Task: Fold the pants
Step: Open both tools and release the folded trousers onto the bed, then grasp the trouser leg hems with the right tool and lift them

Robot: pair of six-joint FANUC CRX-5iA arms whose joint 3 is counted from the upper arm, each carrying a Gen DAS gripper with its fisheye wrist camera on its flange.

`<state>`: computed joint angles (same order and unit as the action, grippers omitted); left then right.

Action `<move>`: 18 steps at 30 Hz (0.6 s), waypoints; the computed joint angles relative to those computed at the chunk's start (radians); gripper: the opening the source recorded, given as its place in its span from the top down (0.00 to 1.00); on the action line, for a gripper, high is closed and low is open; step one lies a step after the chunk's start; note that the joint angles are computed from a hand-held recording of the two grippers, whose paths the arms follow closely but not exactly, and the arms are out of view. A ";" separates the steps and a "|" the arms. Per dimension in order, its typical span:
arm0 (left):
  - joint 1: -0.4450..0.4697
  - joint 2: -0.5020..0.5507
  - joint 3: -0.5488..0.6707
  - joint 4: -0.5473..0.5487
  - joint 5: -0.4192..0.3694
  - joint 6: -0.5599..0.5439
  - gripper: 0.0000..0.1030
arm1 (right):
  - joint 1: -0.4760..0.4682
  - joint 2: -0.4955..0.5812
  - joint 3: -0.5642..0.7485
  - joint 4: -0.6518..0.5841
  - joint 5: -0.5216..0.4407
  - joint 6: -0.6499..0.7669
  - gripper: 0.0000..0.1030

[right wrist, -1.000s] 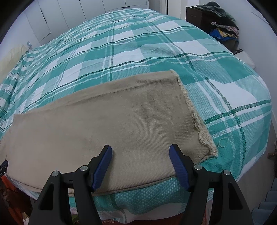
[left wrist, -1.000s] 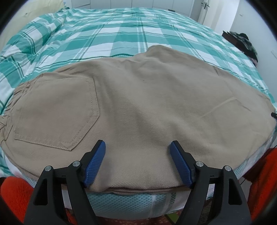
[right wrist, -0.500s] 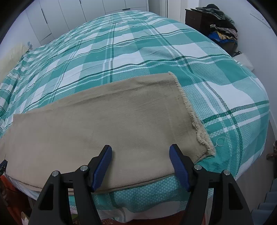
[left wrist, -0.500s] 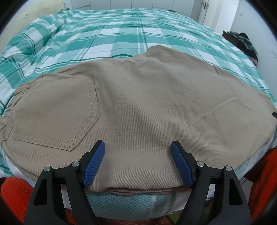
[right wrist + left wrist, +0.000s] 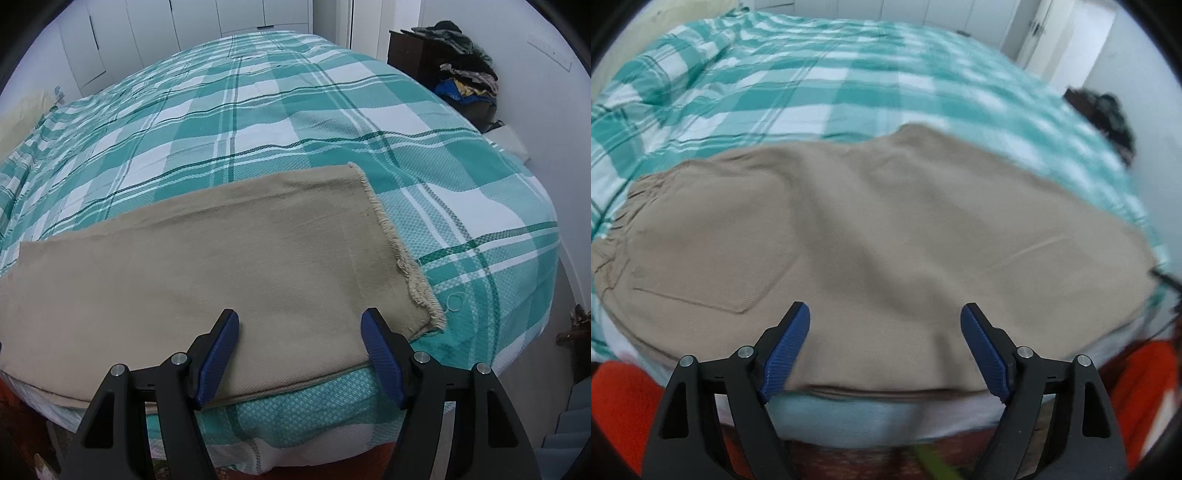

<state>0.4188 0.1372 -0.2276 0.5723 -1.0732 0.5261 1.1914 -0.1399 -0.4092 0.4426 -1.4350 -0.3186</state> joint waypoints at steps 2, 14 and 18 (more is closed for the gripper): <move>-0.025 -0.004 0.017 0.023 -0.059 -0.010 0.15 | 0.006 0.004 0.003 0.004 -0.016 0.002 0.33; -0.434 0.040 0.104 -0.042 -0.119 0.011 0.13 | 0.045 0.018 0.013 0.038 -0.101 -0.012 0.33; -0.504 0.030 0.063 -0.129 -0.067 0.034 0.13 | 0.063 0.031 0.022 0.051 -0.134 -0.015 0.33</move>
